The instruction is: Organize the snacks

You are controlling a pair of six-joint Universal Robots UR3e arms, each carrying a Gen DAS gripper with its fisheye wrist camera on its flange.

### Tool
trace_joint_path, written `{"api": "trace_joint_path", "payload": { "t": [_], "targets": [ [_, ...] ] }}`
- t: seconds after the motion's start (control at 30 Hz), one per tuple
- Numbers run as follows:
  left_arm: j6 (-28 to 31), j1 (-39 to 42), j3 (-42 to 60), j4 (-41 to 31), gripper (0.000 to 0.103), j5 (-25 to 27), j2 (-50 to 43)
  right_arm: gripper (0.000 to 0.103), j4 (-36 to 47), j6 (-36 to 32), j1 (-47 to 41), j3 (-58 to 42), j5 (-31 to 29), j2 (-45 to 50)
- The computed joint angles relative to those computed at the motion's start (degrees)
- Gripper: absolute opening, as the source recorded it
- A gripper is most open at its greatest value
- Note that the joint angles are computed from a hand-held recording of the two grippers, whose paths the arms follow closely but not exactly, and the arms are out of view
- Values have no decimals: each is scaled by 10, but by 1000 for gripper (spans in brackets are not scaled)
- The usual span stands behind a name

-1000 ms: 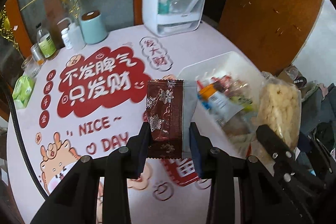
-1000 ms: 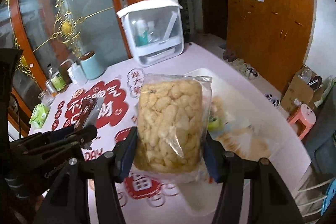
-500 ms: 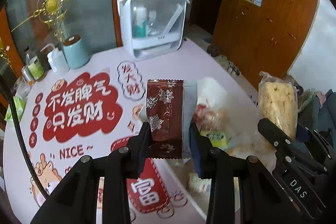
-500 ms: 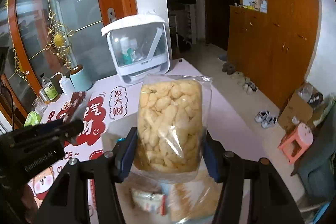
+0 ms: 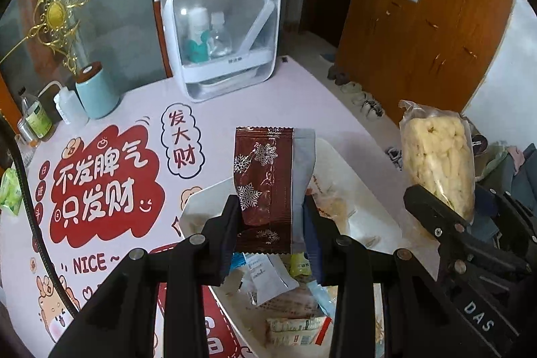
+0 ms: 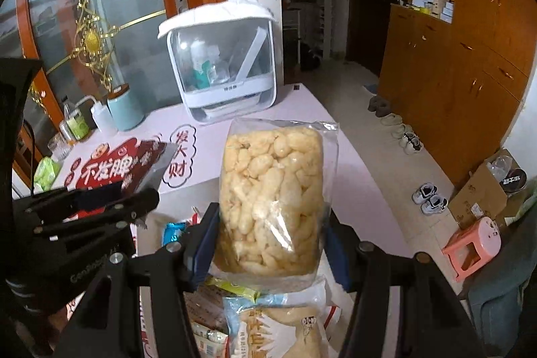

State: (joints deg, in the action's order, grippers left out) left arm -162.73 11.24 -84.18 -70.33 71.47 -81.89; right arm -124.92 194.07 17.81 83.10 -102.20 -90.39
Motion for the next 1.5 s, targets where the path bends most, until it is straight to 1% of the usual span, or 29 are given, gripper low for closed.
{"api": "trace_joint_path", "payload": {
  "t": [0.1, 0.23, 0.3, 0.37, 0.4, 0.43, 0.47, 0.5, 0.53, 0.57, 0.67, 1.0, 1.17, 1.3, 1.37, 1.43, 1.5],
  "targets": [
    [-8, -15, 2, 20, 35, 26, -23, 58, 4, -5, -1, 3, 6, 7],
    [-14, -22, -1, 31, 35, 43, -36, 59, 7, -11, -10, 19, 26, 7],
    [-16, -26, -7, 38, 35, 52, -35, 59, 14, -11, -20, 26, 47, 3],
    [-16, -27, -13, 42, 38, 55, -32, 60, 19, -11, -31, 35, 71, -2],
    [-14, -27, -14, 40, 51, 55, -31, 60, 17, -7, -39, 47, 82, -10],
    [-17, -30, -16, 41, 67, 65, -31, 63, 11, -4, -45, 59, 90, -18],
    [-24, -35, -21, 51, 73, 81, -30, 71, 7, -2, -48, 66, 92, -23],
    [-27, -35, -32, 64, 83, 93, -25, 75, 3, 1, -50, 77, 92, -30],
    [-23, -31, -38, 65, 88, 89, -20, 81, -2, 3, -52, 83, 93, -33],
    [-18, -23, -43, 62, 88, 81, -15, 83, -5, 5, -53, 90, 94, -38],
    [-5, 1, -52, 27, 89, 54, -2, 83, -7, 14, -56, 100, 100, -46],
    [16, 25, -101, 4, 89, 63, 63, 83, -10, 44, -31, 104, 88, -59],
    [39, 59, -106, -30, 89, 49, 98, 83, -5, 71, 4, 95, 69, -59],
    [81, 113, -116, -70, 89, 26, 144, 83, 3, 104, 48, 75, 52, -47],
    [113, 153, -119, -100, 89, 10, 172, 83, 8, 119, 76, 62, 37, -37],
    [155, 203, -122, -139, 89, -11, 204, 83, 17, 134, 107, 43, 23, -23],
    [216, 273, -121, -198, 89, -39, 241, 83, 27, 150, 139, 24, 11, -10]
  ]
}}
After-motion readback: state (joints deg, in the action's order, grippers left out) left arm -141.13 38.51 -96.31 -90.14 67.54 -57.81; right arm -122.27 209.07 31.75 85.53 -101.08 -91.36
